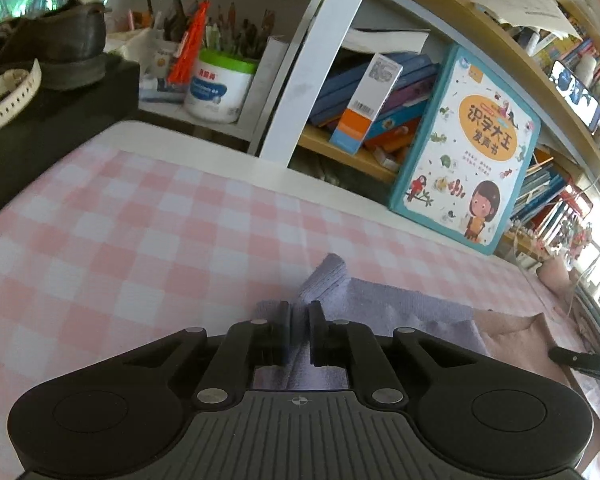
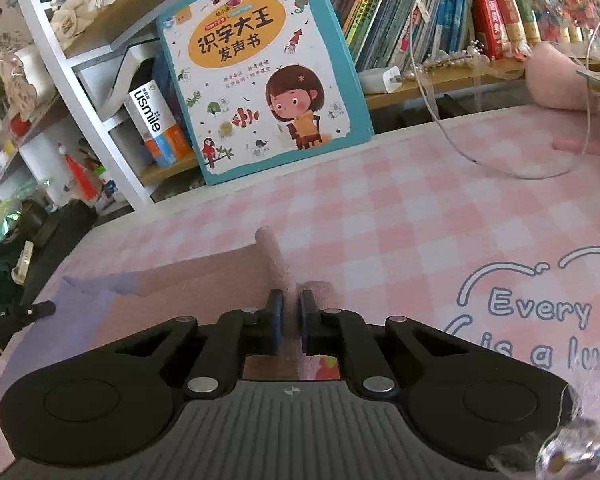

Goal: Fold clothes
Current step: 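Open both grippers above the folded edges, then pinch and straighten the pink folded edge with the right gripper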

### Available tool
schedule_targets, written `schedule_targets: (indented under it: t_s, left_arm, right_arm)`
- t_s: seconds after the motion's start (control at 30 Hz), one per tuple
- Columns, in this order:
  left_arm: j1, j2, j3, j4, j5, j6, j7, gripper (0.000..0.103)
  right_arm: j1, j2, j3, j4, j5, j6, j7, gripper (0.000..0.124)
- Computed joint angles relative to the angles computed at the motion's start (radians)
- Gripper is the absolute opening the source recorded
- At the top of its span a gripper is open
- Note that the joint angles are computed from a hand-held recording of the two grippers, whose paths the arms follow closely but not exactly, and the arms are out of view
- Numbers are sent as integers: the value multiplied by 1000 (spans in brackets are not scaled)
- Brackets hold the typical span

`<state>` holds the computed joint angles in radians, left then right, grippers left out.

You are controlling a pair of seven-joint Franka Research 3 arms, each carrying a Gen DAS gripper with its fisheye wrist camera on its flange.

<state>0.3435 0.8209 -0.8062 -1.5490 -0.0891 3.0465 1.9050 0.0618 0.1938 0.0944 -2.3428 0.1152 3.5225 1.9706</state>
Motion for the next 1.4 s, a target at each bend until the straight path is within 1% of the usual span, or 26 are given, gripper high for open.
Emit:
schedule_targets:
  t_s: [0.03,0.07,0.1,0.13,0.2,0.23,0.27,0.3,0.4,0.5,0.57,0.63,0.67,0.77,0.83,0.87,0.9,0.93,0.97,1.0,1.03,1.07,1.1,1.17,1.27,1.4]
  left_arm:
    - [17,-11,-16,-27,1,29,9,17]
    - [46,-18,-44,-62,9,63,22,20]
    - [76,-28,-72,-100,25,98,28,26]
    - [100,-43,-89,-137,42,130,28,31]
    - [146,-79,-119,-215,76,189,22,50]
    - [168,-97,-132,-253,92,216,15,53]
    - [190,-116,-143,-290,107,238,7,60]
    - [209,-137,-152,-326,120,258,-6,68]
    - [265,-196,-178,-424,154,313,-51,75]
    - [340,-229,-224,-507,195,357,-104,83]
    - [390,-232,-257,-545,231,369,-137,83]
    - [415,-232,-269,-565,257,364,-170,83]
    - [424,-224,-274,-569,270,358,-185,83]
    - [424,-196,-268,-554,294,311,-237,82]
    - [435,-157,-280,-537,324,266,-259,82]
    - [439,-141,-285,-529,333,241,-274,80]
    - [447,-123,-294,-523,345,221,-286,72]
    - [454,-108,-300,-525,361,221,-292,68]
    - [459,-101,-304,-526,378,221,-297,55]
    - [475,-86,-320,-525,394,202,-305,43]
    - [494,-67,-340,-523,407,181,-314,42]
    - [511,-51,-355,-524,421,168,-321,37]
    - [525,-42,-366,-526,434,159,-330,35]
    - [546,-47,-373,-540,457,162,-354,35]
    - [578,-65,-377,-564,491,173,-392,35]
    - [613,-90,-379,-584,530,186,-443,35]
  right_arm:
    - [25,-13,-15,-9,32,-4,-27,17]
    - [63,-31,-39,-23,84,-1,-75,30]
    - [79,-44,-47,-39,108,10,-105,36]
    - [87,-59,-49,-59,119,21,-126,36]
    - [106,-102,-53,-105,147,22,-174,37]
    - [113,-120,-53,-125,160,20,-191,38]
    - [116,-144,-52,-151,163,17,-198,39]
    - [116,-165,-51,-175,150,17,-188,40]
    - [121,-226,-59,-249,100,21,-141,43]
    - [142,-278,-98,-316,8,31,-49,48]
    - [161,-303,-141,-353,-80,37,35,53]
    - [175,-313,-178,-373,-153,36,108,53]
    - [188,-314,-210,-381,-217,44,166,53]
    - [193,-298,-269,-386,-393,94,332,53]
    - [180,-280,-279,-373,-482,117,412,52]
    - [172,-271,-276,-364,-518,120,441,50]
    - [162,-268,-264,-359,-526,112,448,47]
    - [153,-263,-252,-352,-533,102,455,41]
    - [144,-249,-258,-337,-606,106,512,26]
    - [137,-232,-261,-325,-659,126,563,21]
    - [126,-231,-241,-329,-642,128,557,21]
    - [121,-240,-209,-340,-568,119,486,21]
    - [113,-247,-185,-347,-533,111,453,21]
    - [110,-256,-167,-354,-524,108,448,21]
    - [114,-249,-151,-362,-517,132,450,20]
    - [132,-245,-111,-356,-429,124,373,21]
